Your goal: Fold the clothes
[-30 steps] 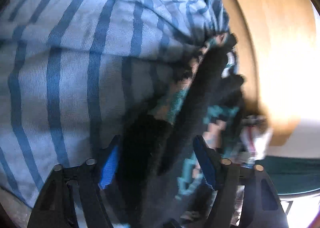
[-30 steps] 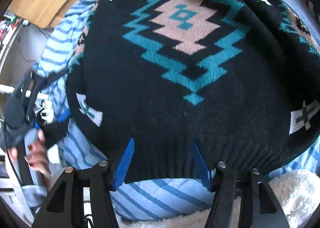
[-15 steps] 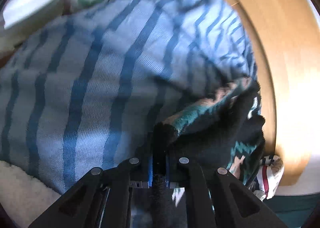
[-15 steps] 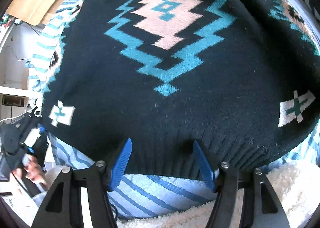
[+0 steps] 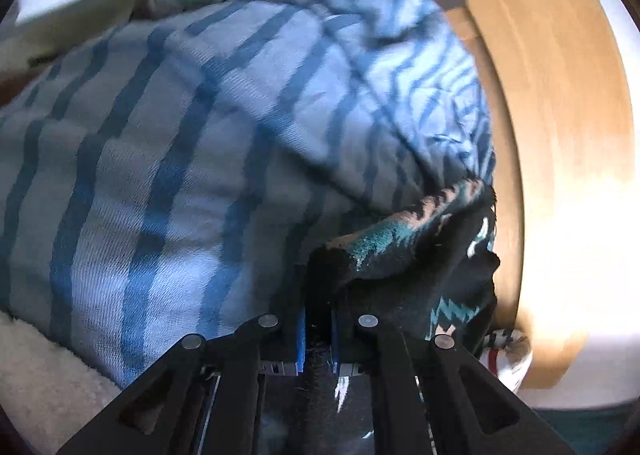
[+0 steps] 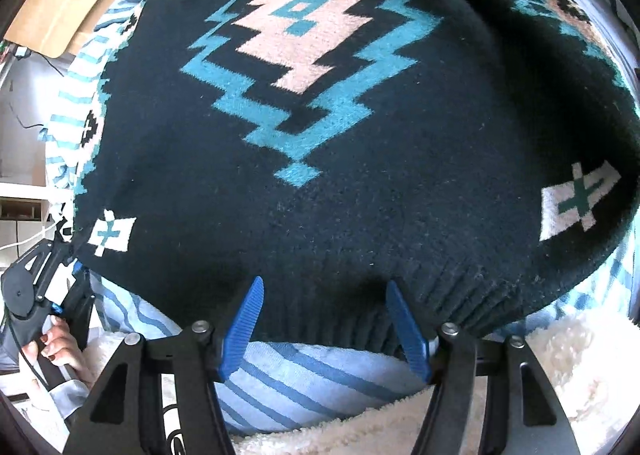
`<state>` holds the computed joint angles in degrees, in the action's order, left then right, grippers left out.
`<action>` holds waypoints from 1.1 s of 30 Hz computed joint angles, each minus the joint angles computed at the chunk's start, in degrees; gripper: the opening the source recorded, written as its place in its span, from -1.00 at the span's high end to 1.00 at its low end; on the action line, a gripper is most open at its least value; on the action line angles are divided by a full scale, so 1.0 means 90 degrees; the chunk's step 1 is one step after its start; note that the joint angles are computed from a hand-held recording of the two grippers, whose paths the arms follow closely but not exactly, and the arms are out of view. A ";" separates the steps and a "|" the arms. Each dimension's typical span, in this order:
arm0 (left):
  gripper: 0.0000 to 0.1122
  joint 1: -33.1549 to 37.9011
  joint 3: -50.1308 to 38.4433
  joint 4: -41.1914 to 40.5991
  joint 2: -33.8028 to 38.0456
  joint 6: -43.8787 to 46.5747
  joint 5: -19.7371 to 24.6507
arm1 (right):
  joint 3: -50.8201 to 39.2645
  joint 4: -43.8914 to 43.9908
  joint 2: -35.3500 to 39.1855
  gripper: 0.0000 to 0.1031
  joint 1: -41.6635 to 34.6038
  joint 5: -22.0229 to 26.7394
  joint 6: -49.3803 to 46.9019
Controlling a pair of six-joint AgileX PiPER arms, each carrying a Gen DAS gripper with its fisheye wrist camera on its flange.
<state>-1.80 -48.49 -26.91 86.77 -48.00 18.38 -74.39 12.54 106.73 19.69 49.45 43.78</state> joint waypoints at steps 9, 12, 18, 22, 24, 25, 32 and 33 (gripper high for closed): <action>0.84 -0.0023 -0.0233 0.1108 0.0406 -0.0861 0.0125 | -0.0806 -0.0136 0.0833 -0.44 0.0225 0.0637 -0.0049; 0.84 0.0087 -0.0328 0.0880 0.0494 -0.0629 0.0206 | -0.1525 -0.0568 0.1317 -0.48 0.0592 0.1343 -0.0125; 0.74 0.0324 -0.1032 0.0805 0.0834 -0.0192 0.1142 | -0.0966 0.0324 0.0781 -0.43 0.0331 0.0500 -0.0222; 0.36 0.0878 -0.0462 -0.1466 0.0555 0.1359 0.1267 | -0.0922 0.0002 0.0618 -0.43 0.0143 0.0569 0.0000; 0.25 0.1027 -0.0204 -0.1971 0.0288 0.1683 0.1382 | -0.0805 0.0061 0.0565 -0.44 -0.0017 0.0558 0.0010; 0.19 0.1039 -0.0103 -0.1842 0.0080 0.1571 0.1409 | -0.0763 0.0053 0.0564 -0.44 -0.0076 0.0595 0.0093; 0.09 0.0878 -0.0291 -0.0410 -0.1019 0.0402 0.1634 | -0.0458 0.0177 0.0704 -0.45 -0.0056 0.0451 0.0083; 0.09 0.0707 -0.0507 -0.0513 -0.0852 0.0691 0.1723 | -0.0604 0.0106 0.0769 -0.48 0.0009 0.0557 0.0109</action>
<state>4.57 -53.05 -31.53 79.09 -41.77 33.88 -79.83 13.49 113.65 19.77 54.46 44.76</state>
